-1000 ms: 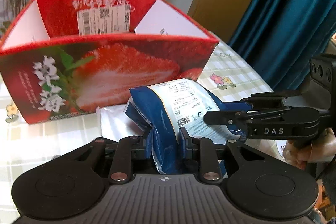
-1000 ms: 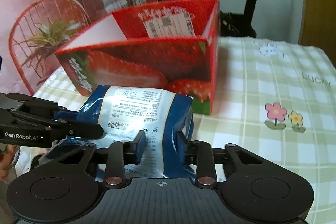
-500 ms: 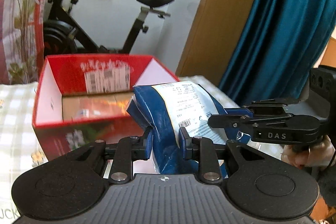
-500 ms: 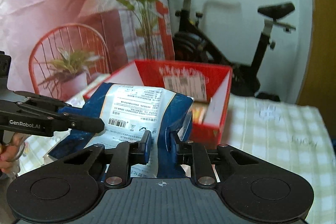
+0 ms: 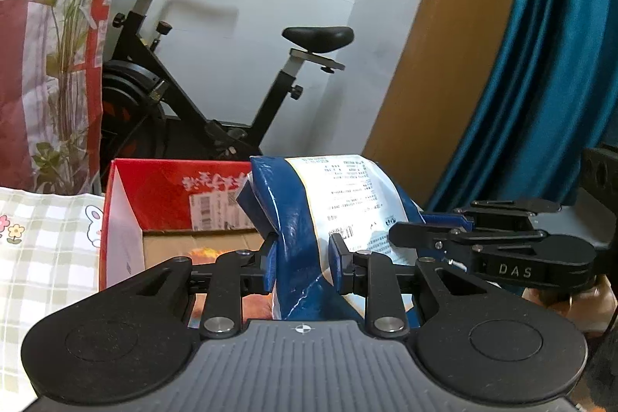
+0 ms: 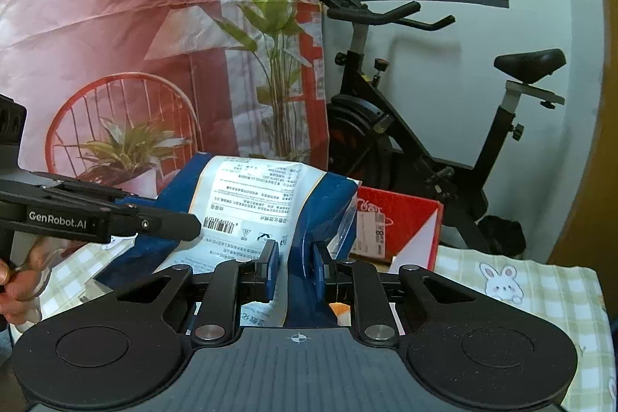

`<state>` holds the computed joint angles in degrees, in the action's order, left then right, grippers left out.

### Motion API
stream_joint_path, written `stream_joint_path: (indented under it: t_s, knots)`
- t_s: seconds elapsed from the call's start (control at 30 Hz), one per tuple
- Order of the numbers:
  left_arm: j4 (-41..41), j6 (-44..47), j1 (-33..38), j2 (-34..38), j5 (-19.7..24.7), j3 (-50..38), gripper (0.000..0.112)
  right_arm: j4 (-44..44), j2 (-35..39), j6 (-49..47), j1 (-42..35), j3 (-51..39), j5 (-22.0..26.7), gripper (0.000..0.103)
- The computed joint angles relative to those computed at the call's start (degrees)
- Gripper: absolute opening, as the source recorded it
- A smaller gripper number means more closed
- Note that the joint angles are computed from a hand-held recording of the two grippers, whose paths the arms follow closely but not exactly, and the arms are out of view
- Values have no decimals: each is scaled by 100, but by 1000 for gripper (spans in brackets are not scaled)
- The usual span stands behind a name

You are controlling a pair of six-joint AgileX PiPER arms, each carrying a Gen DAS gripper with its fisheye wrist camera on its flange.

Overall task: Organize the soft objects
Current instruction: 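Carry the blue-and-white bag into the red box and release it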

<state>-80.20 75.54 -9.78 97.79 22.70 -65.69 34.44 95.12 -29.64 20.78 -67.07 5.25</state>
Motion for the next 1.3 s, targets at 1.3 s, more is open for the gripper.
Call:
stream_joint_path:
  t_s: [1.3]
  knots:
    - [4564,-4557,-11,2389,893,-3240,34,-2834,2971,2450,-372,-3616,1867,21]
